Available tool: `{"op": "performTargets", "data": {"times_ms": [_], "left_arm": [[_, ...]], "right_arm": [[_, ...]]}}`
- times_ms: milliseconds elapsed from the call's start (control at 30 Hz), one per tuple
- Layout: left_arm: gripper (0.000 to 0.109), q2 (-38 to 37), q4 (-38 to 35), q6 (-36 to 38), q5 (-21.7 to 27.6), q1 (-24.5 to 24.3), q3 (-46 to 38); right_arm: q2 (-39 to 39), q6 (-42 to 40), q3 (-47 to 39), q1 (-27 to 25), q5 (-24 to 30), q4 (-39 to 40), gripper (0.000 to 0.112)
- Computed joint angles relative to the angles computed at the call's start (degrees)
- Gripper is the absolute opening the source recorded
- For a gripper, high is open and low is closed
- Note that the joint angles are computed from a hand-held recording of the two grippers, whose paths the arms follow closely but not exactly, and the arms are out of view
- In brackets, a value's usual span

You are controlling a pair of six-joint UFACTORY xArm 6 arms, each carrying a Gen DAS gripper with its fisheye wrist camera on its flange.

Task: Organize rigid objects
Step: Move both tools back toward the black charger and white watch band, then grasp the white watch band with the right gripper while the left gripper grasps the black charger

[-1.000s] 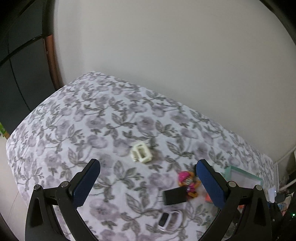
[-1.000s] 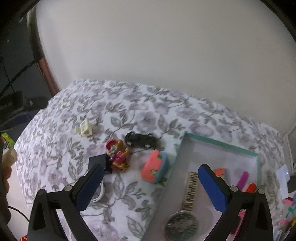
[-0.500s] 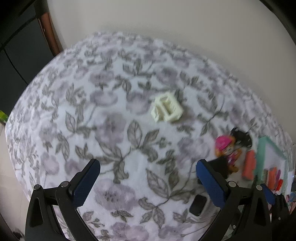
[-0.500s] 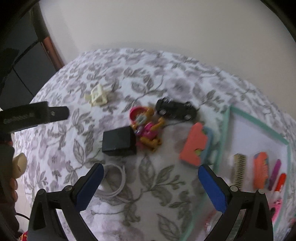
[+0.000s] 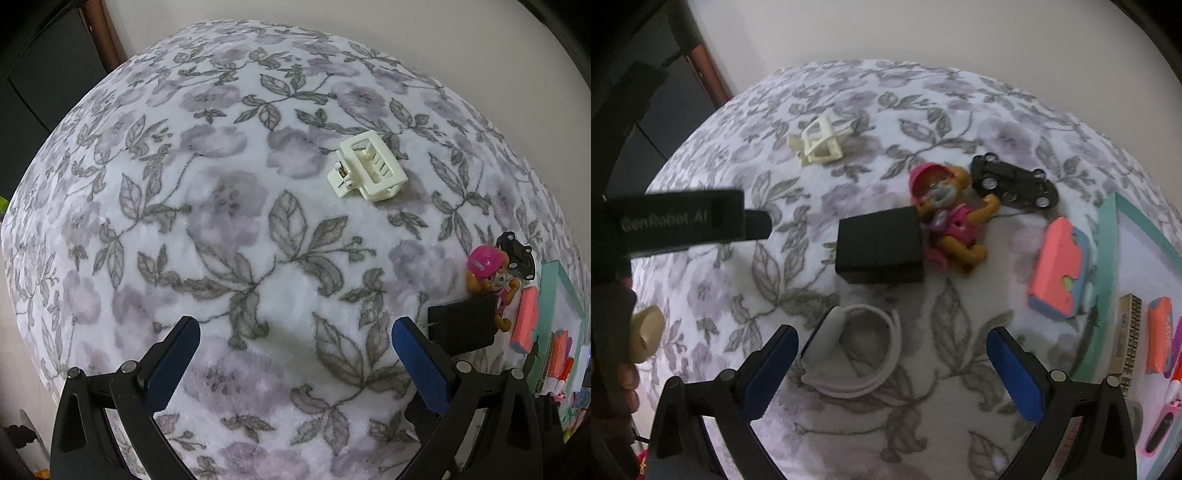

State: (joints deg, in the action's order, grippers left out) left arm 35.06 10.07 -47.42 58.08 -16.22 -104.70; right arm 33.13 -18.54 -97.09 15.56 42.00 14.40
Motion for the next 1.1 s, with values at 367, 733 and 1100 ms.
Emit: {"op": "performTargets", "data": {"times_ms": [367,733,1100], "left_arm": [[0.103,1.9,-3.1,3.5,0.4,-0.1,-3.3],[0.103,7.1,-9.1,7.8,0.2,-1.4,-11.5],[0.103,20.4,-10.3,14.1,9.4,-3.9,-34.6]], "right_arm": [[0.9,5.6,1.8,1.8,-2.8,-6.7,0.102],[1.8,5.2,-0.5,-0.1,-0.9,-6.2,0.084],[3.9,6.1,-4.6,-3.9,1.5,-5.0,0.060]]}}
